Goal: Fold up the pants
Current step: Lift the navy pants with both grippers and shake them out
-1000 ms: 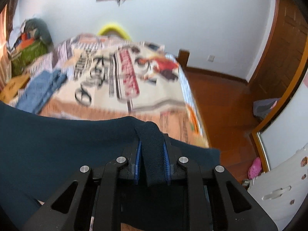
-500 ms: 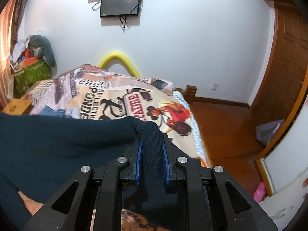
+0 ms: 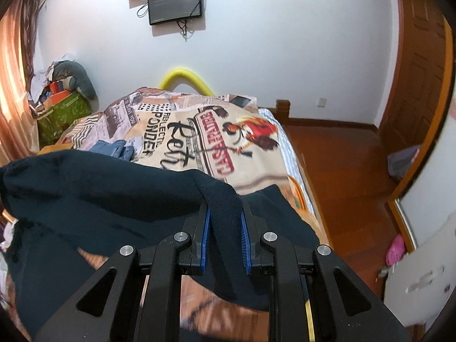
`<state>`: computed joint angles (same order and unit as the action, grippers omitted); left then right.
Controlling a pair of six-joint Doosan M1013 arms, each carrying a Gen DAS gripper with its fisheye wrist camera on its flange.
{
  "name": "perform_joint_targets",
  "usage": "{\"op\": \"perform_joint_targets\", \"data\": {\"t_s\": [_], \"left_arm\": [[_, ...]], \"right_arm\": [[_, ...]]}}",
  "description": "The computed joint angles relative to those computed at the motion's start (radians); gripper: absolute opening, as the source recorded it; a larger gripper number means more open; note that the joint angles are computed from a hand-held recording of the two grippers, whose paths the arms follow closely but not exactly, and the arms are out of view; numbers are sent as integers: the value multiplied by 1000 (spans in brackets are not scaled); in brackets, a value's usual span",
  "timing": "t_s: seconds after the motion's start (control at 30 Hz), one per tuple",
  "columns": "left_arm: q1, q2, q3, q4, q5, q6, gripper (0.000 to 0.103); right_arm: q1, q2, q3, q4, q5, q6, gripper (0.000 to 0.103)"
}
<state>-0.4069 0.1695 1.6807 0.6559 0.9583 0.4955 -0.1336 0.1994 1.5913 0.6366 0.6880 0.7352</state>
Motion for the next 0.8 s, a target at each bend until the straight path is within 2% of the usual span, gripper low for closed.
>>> {"op": "perform_joint_targets", "data": {"t_s": [0.13,0.23,0.5,0.67,0.8], "left_arm": [[-17,-50,53,-28,-4,-21,7],[-45,-78,95,-38,17,-38,7],[-109,-138,208,-64,9,-128,8],[-131,-147,268,-119,-1,-158,8],[-156,-135,286,-145,32,-170,8]], "right_arm": [[-32,-40,46,28,33,-9,16],[-54,-73,90,54,53,-32,16],[-112,-138,196,116,80,-59,16],[-136,-171,254,100,100,-41,16],[-131,-186,282,51,86,-58,16]]}}
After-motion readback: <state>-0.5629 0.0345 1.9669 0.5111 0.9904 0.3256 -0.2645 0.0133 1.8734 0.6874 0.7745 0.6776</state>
